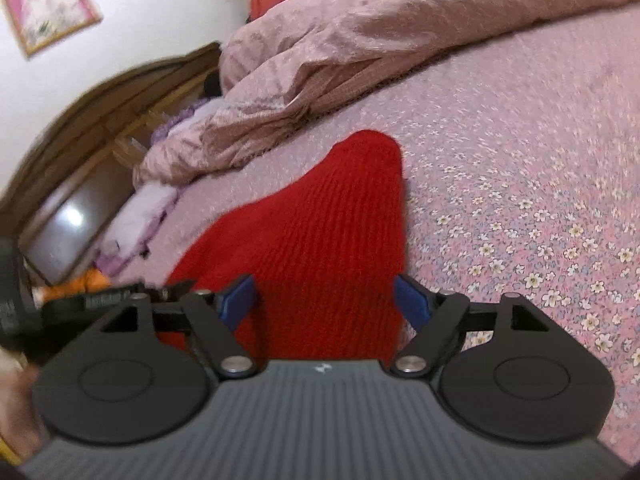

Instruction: Fold small clothes

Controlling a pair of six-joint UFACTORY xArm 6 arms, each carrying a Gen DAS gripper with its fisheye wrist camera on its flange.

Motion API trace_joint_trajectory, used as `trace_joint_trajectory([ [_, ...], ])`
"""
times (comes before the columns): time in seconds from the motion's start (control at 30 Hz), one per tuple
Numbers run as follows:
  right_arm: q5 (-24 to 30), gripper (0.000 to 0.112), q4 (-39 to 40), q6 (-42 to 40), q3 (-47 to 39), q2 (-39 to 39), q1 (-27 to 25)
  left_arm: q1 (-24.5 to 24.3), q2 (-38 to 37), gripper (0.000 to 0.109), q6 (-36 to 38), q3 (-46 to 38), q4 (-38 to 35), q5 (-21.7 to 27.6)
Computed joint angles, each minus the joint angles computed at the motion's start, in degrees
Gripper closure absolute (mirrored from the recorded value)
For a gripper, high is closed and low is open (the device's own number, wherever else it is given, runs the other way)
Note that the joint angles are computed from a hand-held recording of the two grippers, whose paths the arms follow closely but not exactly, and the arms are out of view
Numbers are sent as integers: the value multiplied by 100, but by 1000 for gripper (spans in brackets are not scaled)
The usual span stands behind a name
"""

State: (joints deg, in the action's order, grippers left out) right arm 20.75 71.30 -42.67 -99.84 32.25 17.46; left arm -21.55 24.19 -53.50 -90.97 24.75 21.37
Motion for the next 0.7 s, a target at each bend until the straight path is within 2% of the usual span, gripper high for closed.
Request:
trace_joint_trajectory([
  [0.1,425,30,-160,638,-450,330,-198,10,8,54,121,24,-152,-59],
  [0.17,975,28,-218,989,-833,614,-366,7,29,54,189,-5,-160,-42],
  [0.33,1799,26,68,1272,-1503,1150,-580,22,88,53,445,-74,-378,-27],
  [0.5,2149,22,-21,1430,-1997,1518,-606,55,100,51,576,-55,-691,-75],
  [0.7,2551,16,-576,1798,-3004,2137,-581,82,113,51,633,-33,-763,-127],
])
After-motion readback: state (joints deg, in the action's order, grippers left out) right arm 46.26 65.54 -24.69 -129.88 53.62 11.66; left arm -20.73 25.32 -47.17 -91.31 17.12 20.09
